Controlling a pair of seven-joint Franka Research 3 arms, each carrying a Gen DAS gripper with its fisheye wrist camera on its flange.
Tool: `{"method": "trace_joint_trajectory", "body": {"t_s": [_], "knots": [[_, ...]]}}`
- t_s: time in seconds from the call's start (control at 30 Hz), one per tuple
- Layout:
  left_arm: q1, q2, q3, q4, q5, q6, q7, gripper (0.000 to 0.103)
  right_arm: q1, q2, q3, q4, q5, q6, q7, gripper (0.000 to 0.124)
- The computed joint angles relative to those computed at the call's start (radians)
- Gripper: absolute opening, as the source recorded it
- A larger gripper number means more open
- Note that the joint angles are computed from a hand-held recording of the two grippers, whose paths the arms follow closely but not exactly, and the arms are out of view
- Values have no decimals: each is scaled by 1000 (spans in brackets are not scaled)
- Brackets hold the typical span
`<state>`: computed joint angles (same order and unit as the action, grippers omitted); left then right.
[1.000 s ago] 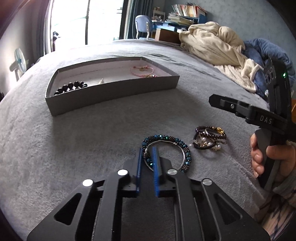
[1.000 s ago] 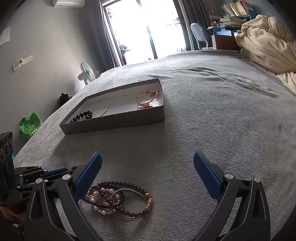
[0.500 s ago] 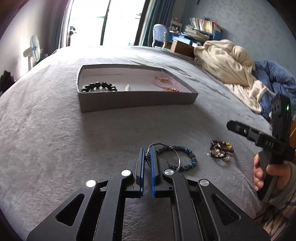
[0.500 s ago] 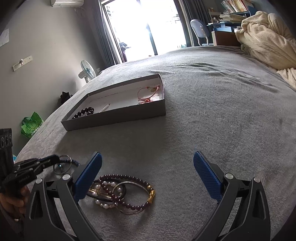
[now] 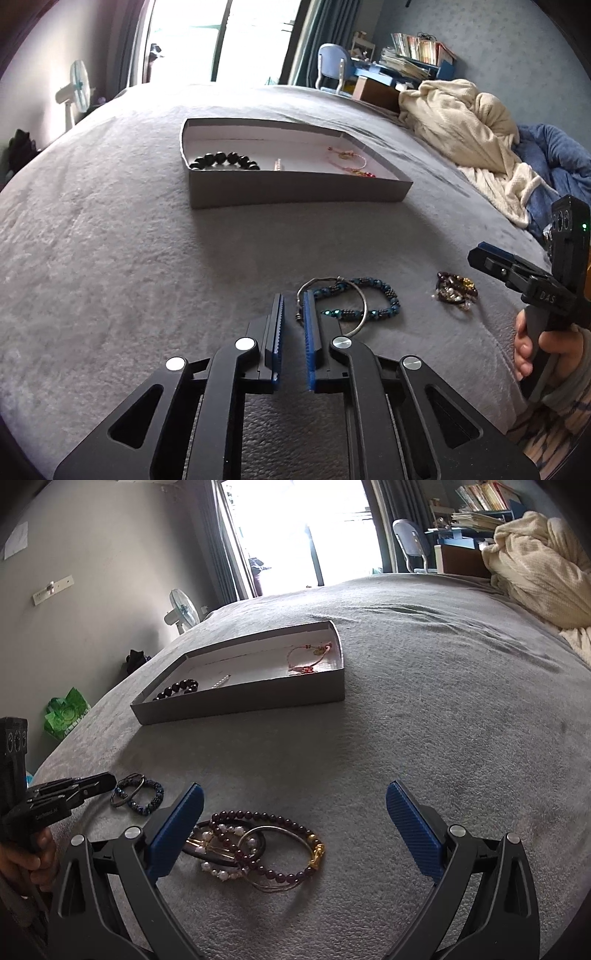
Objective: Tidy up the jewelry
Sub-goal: 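Open the left gripper over the blue bracelet while the right gripper grasps the garnet bead bracelet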
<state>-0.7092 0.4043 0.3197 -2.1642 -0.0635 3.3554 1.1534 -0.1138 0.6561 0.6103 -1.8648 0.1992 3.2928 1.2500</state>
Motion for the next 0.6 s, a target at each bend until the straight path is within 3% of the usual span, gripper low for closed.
{"method": "trace_joint_trajectory", "body": {"t_s": [0.13,0.3,0.47,0.6], "knots": [[-25,-2,25,-3,-9,-7,1,18,4,-9,-2,-6,-1,-22,-9,98],[-51,-1,44,-4,-16,11,16,48,-6,-22,12,-27,31,-53,-44,98],[-44,-2,21,0,-33,22,70,52,-89,-13,101,-64,51,-42,-86,97],[-52,4,24,11,-40,6,92,53,-73,-27,78,-65,80,-69,-81,90]]}}
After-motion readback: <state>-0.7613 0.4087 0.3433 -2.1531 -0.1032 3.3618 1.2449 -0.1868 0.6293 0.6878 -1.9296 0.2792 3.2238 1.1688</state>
